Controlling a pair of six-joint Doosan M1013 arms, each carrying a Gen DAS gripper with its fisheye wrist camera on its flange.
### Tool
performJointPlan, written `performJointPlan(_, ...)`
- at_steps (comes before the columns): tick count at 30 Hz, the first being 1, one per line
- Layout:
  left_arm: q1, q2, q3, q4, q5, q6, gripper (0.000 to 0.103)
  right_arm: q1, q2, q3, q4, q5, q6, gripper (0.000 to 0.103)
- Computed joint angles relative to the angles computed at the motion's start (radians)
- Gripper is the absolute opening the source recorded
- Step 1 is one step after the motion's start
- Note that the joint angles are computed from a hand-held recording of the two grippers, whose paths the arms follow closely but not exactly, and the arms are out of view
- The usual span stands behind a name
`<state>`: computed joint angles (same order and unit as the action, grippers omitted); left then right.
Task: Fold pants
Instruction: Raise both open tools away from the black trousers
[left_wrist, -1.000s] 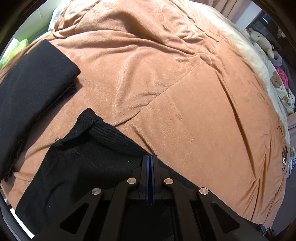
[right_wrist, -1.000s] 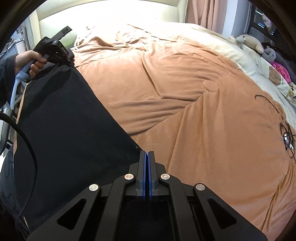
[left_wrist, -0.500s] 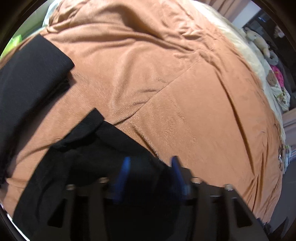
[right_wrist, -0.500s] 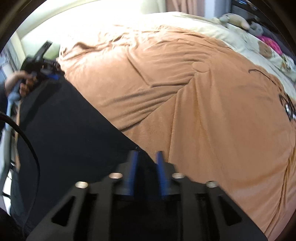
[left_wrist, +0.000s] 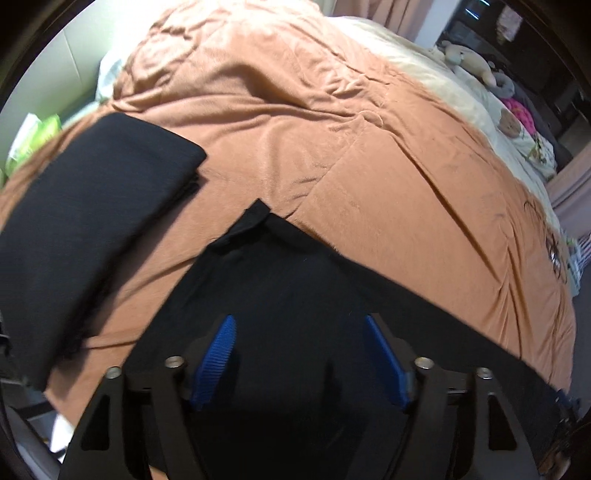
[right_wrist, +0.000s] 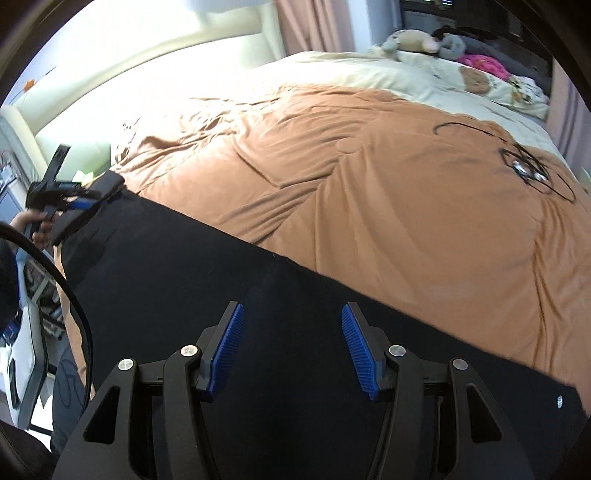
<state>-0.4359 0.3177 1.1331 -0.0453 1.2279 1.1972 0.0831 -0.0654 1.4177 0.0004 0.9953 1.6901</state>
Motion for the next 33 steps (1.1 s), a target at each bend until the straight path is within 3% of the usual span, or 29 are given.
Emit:
performJointPlan(5, 0.003, -0.057, 0.048, 0.015, -0.033, 0.016, 0.091, 0.006, -0.058, 0.053, -0.023, -0.017, 0.073, 0.053)
performJointPlan(8, 0.011, -0.091, 0.069, -0.001, -0.055, 0.038, 0.103, 0.011, -0.084, 0.077, -0.035, -0.023, 0.109, 0.053)
performJointPlan(12, 0.003, -0.122, 0.081, 0.05, -0.049, 0.039, 0.103, 0.014, -0.116, 0.106, -0.046, -0.031, 0.143, 0.053)
performJointPlan(21, 0.01, -0.2, 0.168, 0.027, -0.098, 0.07, 0.103, 0.012, -0.17, 0.163, -0.05, -0.043, 0.206, 0.053)
performJointPlan(25, 0.012, -0.22, 0.199, 0.05, -0.073, 0.064, 0.103, 0.016, -0.183, 0.178, -0.059, -0.039, 0.231, 0.053)
performJointPlan(30, 0.044, -0.271, 0.284, -0.028, -0.162, 0.049, 0.103, 0.024, -0.2, 0.197, -0.058, -0.038, 0.26, 0.053)
performJointPlan(33, 0.044, -0.291, 0.322, -0.012, -0.209, 0.029, 0.102, 0.038, -0.205, 0.208, -0.081, -0.029, 0.283, 0.053)
